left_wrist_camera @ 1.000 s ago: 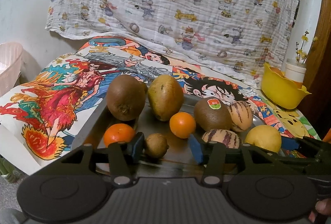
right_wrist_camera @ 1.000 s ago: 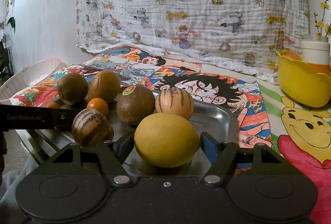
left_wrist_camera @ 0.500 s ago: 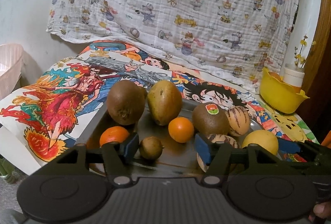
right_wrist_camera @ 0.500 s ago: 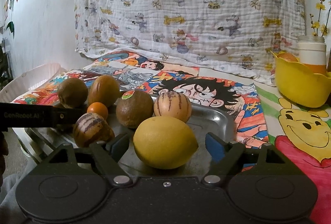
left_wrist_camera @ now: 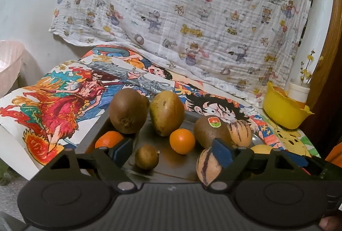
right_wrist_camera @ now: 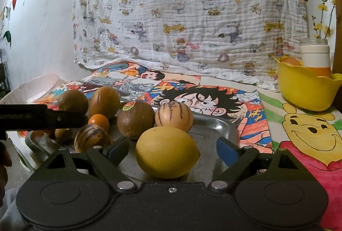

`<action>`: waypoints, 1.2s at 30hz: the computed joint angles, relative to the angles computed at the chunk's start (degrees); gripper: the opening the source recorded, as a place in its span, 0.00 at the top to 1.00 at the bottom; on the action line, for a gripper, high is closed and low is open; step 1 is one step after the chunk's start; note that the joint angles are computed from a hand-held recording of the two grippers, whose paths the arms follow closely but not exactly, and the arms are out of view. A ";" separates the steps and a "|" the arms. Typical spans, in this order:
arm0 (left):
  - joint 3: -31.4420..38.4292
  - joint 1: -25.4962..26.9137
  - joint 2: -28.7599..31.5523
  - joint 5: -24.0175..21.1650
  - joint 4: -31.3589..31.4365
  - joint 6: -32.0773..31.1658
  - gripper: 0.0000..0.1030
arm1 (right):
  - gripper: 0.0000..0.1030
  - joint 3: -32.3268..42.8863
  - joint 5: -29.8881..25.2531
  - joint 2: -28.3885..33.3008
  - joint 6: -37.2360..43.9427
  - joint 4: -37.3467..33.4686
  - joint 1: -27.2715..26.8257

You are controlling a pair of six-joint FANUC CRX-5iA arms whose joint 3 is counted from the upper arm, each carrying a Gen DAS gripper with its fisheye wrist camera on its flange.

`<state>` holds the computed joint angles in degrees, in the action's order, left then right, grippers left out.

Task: Organize fruits

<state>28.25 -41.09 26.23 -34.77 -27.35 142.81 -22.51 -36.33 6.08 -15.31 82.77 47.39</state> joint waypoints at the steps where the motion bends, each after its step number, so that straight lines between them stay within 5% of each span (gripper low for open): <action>1: -0.30 0.05 -0.11 0.59 0.01 0.25 0.14 | 0.12 -0.13 -0.04 -0.04 -0.51 0.43 -0.08; 17: -1.21 -0.60 -0.73 5.23 -3.28 2.95 0.03 | 0.05 -1.40 -3.29 -0.66 -7.65 5.82 -0.22; 27: 1.55 -2.42 -1.12 -1.40 -8.96 3.99 0.01 | 0.02 -1.68 -4.15 -1.34 -9.74 7.19 -0.01; 36: 0.14 -1.10 -2.88 -4.40 -4.02 -1.65 0.01 | 0.01 -1.40 -4.70 -2.38 -8.85 5.87 1.71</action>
